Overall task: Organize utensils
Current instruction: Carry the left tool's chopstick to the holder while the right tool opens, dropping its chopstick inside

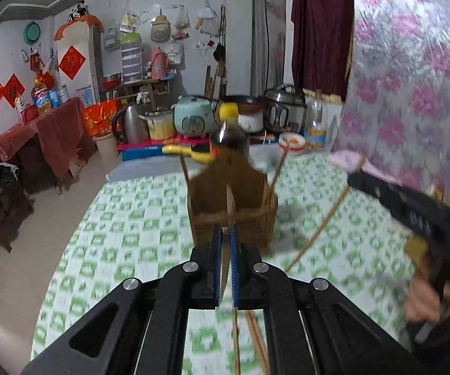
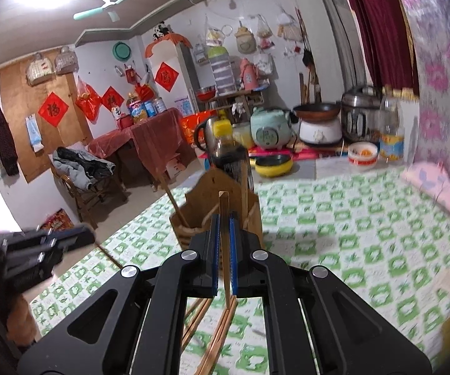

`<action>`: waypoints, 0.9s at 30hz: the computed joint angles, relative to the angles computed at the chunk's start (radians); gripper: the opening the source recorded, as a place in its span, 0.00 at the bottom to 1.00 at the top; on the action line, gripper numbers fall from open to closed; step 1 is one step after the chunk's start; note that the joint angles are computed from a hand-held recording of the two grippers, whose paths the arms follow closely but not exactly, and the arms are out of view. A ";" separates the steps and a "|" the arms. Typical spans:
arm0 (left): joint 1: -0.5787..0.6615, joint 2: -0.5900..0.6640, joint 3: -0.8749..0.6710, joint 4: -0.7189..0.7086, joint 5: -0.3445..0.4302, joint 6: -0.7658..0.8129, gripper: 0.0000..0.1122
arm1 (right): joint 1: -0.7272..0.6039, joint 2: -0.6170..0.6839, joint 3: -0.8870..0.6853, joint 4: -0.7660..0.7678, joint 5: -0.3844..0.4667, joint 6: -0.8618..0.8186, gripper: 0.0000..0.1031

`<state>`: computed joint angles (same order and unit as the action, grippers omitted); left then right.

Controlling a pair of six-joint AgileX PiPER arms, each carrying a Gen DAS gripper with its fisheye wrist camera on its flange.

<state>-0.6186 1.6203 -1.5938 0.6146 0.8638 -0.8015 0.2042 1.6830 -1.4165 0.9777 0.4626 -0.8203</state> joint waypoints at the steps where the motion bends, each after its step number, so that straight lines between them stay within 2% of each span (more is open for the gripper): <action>1: 0.019 0.026 -0.071 -0.025 0.009 0.036 0.05 | 0.004 -0.002 -0.019 -0.015 -0.001 0.015 0.07; 6: 0.045 0.110 -0.300 -0.026 0.055 0.097 0.05 | 0.034 0.025 -0.137 -0.102 -0.030 0.119 0.06; 9: 0.043 0.172 -0.434 0.038 0.071 0.085 0.05 | 0.051 0.068 -0.228 -0.163 -0.046 0.206 0.06; 16: 0.078 0.290 -0.576 0.090 0.026 0.035 0.05 | 0.096 0.167 -0.360 -0.264 -0.117 0.321 0.06; 20: 0.108 0.329 -0.576 0.121 -0.023 -0.013 0.05 | 0.121 0.234 -0.392 -0.311 -0.160 0.350 0.06; 22: 0.118 0.329 -0.529 0.146 -0.062 -0.049 0.05 | 0.127 0.287 -0.460 -0.420 -0.125 0.449 0.06; 24: 0.129 0.331 -0.494 0.143 -0.092 -0.059 0.05 | 0.125 0.347 -0.544 -0.464 -0.052 0.494 0.07; 26: 0.149 0.336 -0.459 0.099 -0.128 -0.030 0.05 | 0.128 0.409 -0.636 -0.510 0.029 0.530 0.10; 27: 0.163 0.350 -0.461 0.045 -0.136 0.002 0.06 | 0.134 0.418 -0.638 -0.536 0.029 0.558 0.12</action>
